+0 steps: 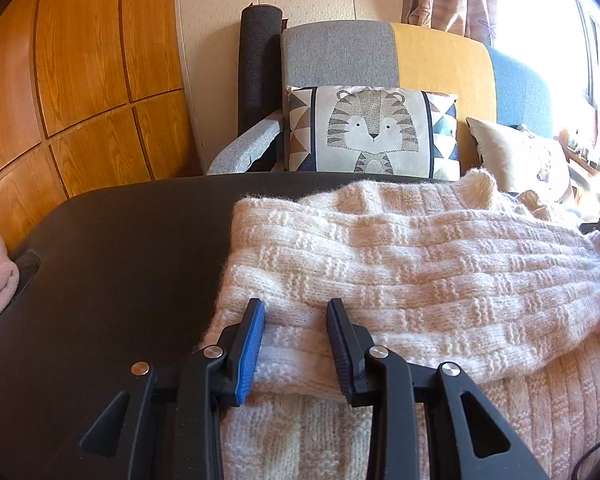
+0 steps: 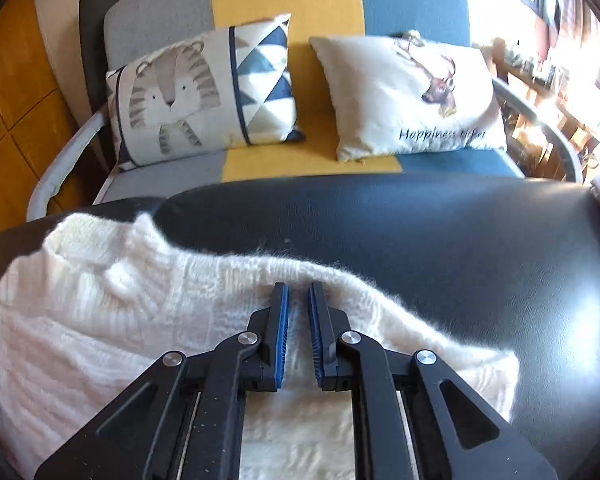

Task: Fold clothes

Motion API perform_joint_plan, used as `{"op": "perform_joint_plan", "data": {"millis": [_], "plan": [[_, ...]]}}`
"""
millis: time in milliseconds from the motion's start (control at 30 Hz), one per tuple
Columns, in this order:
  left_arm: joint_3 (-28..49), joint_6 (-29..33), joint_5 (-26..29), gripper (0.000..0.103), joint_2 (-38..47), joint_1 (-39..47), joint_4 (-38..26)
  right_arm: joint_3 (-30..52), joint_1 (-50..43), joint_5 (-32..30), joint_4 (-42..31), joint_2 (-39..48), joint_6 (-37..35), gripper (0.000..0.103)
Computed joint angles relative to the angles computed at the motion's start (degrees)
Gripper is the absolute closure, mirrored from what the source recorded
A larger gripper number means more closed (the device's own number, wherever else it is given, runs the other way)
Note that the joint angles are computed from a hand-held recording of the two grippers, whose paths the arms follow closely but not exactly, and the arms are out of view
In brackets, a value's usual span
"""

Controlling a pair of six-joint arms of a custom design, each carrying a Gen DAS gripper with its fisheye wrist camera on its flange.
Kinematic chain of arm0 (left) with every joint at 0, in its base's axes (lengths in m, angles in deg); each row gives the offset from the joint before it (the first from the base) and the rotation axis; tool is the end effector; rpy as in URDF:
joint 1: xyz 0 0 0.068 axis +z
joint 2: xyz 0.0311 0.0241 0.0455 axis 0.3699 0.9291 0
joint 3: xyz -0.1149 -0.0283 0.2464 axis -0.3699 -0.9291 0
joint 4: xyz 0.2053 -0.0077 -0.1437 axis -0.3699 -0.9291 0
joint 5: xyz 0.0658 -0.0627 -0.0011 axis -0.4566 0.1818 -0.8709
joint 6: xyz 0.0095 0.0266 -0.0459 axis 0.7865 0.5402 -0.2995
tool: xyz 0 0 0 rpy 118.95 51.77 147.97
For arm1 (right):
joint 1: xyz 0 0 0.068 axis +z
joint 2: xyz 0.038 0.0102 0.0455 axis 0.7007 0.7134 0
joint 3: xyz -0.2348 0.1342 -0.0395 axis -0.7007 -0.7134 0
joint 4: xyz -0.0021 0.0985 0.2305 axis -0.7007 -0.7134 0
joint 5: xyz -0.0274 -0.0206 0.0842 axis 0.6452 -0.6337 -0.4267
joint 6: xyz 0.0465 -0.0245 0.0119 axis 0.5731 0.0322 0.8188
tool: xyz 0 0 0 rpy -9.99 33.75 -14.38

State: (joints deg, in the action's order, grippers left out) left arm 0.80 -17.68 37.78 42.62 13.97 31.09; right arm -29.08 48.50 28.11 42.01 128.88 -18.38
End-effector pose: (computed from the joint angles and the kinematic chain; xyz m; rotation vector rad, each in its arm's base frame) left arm 0.2462 -0.0244 0.0539 -0.1237 2.2456 0.1508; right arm 0.3732 0.0243 0.0694 0.1307 2.4597 0.0348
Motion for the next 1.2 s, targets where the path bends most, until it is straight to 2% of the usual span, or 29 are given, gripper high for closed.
{"op": "perform_joint_plan", "data": {"millis": [133,267,433,467,500,567,633,667,700,733,800,933,1033,1133,1200], "plan": [[-0.3,0.0,-0.1,0.07,0.2,0.0,0.5,0.3,0.2,-0.1,-1.5,-1.2,2.1,0.091],[-0.3,0.1,-0.2,0.07,0.3,-0.1,0.7,-12.2,1.5,-6.4,6.7,-11.8,5.7,0.091],[-0.4,0.1,0.1,0.07,0.2,0.0,0.7,-21.0,7.7,-4.5,6.5,-18.5,8.0,0.091],[-0.4,0.1,0.1,0.07,0.2,0.0,0.7,-22.2,7.8,-5.0,6.5,-18.7,9.5,0.089],[-0.4,0.1,0.1,0.07,0.1,0.1,0.7,-23.0,7.2,-6.9,7.0,-18.3,11.5,0.078],[-0.4,0.2,-0.2,0.07,0.0,-0.1,0.6,-26.0,6.1,-11.2,11.7,-17.4,15.1,0.067],[-0.4,0.2,-0.5,0.07,0.1,-0.3,0.6,-28.6,6.0,-12.9,17.3,-16.5,17.6,0.066],[-0.3,0.3,-0.6,0.07,0.1,-0.4,0.5,-28.4,6.4,-12.4,17.6,-16.1,17.8,0.067],[-0.2,0.3,-0.9,0.07,0.0,-0.6,0.3,-27.8,7.1,-11.4,16.6,-15.9,17.3,0.079],[-0.2,0.3,-1.4,0.07,-0.1,-0.9,0.2,-27.1,7.9,-10.1,15.5,-16.1,16.5,0.086],[-0.4,0.5,-3.3,0.07,-0.1,-2.0,0.6,-27.4,9.5,-7.1,14.9,-17.9,14.8,0.095],[-2.0,3.1,-10.2,0.07,1.0,-7.0,6.2,-29.6,11.4,-0.5,15.7,-23.3,12.5,0.096],[-2.2,4.9,-11.2,0.07,1.5,-8.4,7.7,-29.7,11.5,3.6,15.1,-22.8,11.9,0.097],[-0.2,4.1,-7.0,0.07,-0.1,-5.3,2.2,-28.3,9.9,1.4,15.1,-17.9,12.1,0.099],[0.8,3.2,-4.3,0.07,-0.8,-3.5,-0.6,-28.8,9.4,0.7,15.9,-17.4,13.3,0.094]]}}
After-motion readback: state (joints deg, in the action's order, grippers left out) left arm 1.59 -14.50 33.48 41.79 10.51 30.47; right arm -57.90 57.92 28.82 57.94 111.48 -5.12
